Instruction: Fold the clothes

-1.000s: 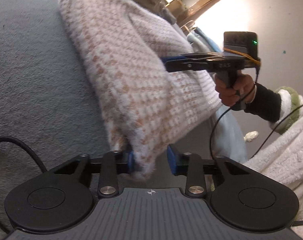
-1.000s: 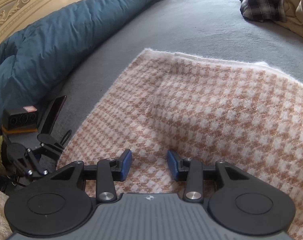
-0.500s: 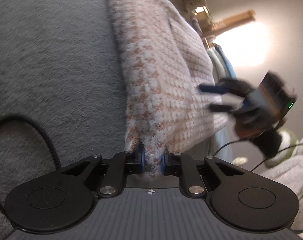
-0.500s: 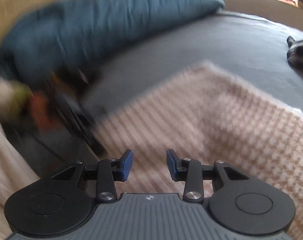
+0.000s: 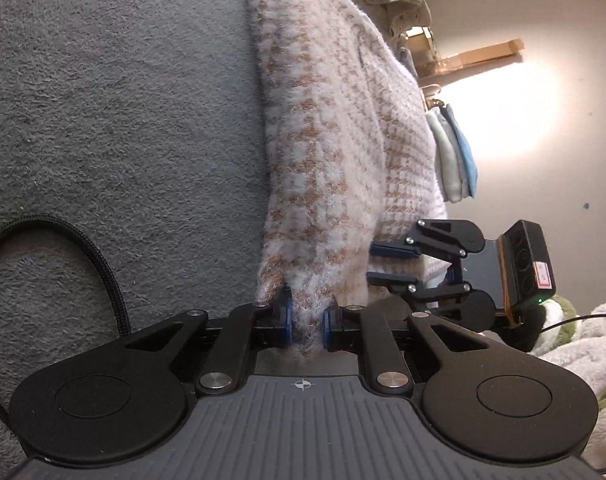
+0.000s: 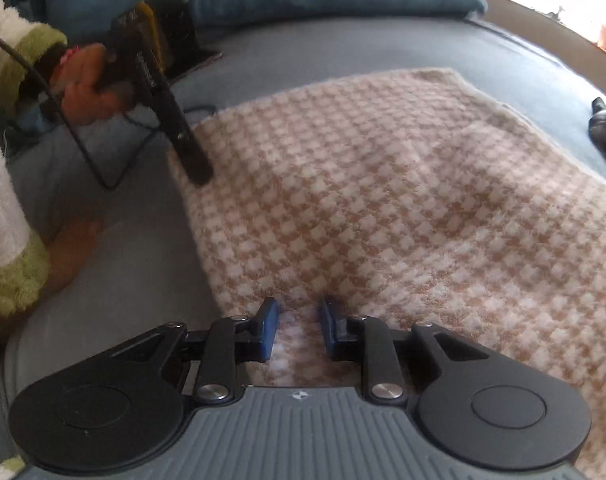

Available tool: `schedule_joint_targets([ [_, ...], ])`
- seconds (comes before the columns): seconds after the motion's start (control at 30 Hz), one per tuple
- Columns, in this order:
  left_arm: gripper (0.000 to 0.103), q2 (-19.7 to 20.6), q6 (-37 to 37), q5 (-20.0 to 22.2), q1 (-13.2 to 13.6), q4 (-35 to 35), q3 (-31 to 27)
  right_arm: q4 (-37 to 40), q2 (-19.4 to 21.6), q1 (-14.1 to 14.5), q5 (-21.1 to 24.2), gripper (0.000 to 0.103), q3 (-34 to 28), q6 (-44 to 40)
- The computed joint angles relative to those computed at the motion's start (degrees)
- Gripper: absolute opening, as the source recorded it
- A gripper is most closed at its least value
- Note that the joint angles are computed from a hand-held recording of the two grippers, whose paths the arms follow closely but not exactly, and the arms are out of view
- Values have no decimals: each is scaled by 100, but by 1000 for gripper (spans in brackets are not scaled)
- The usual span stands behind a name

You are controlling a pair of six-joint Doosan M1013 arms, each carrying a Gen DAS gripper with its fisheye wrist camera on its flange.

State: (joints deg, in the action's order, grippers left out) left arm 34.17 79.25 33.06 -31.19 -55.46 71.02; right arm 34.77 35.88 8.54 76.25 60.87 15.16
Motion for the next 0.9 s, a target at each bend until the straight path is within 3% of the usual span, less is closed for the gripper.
schedule_joint_targets([
  [0.2,16,-251,-656,-228,-64,962,90,41,-73,-28,-129,20,89,-39],
  [0.37,16,-491,-1415,-511,-185,2785,-26,326,-172,-129,-124,20,150,-201],
  [0.47,16,-430,-957,-676,-242,2830,-255,473,-277,-172,-139,20,228,-177],
  [0.57,19,-45,16,-100,-283,2237,-873,539,-388,-192,-216,20,345,-70],
  [0.73,17,721,-511,1547,-404,3309,-2000,153,-553,-226,-693,19,657,371],
  [0.9,11,667,-521,1287,-199,2390,-1621,-702,-677,-541,-1336,14,818,1139],
])
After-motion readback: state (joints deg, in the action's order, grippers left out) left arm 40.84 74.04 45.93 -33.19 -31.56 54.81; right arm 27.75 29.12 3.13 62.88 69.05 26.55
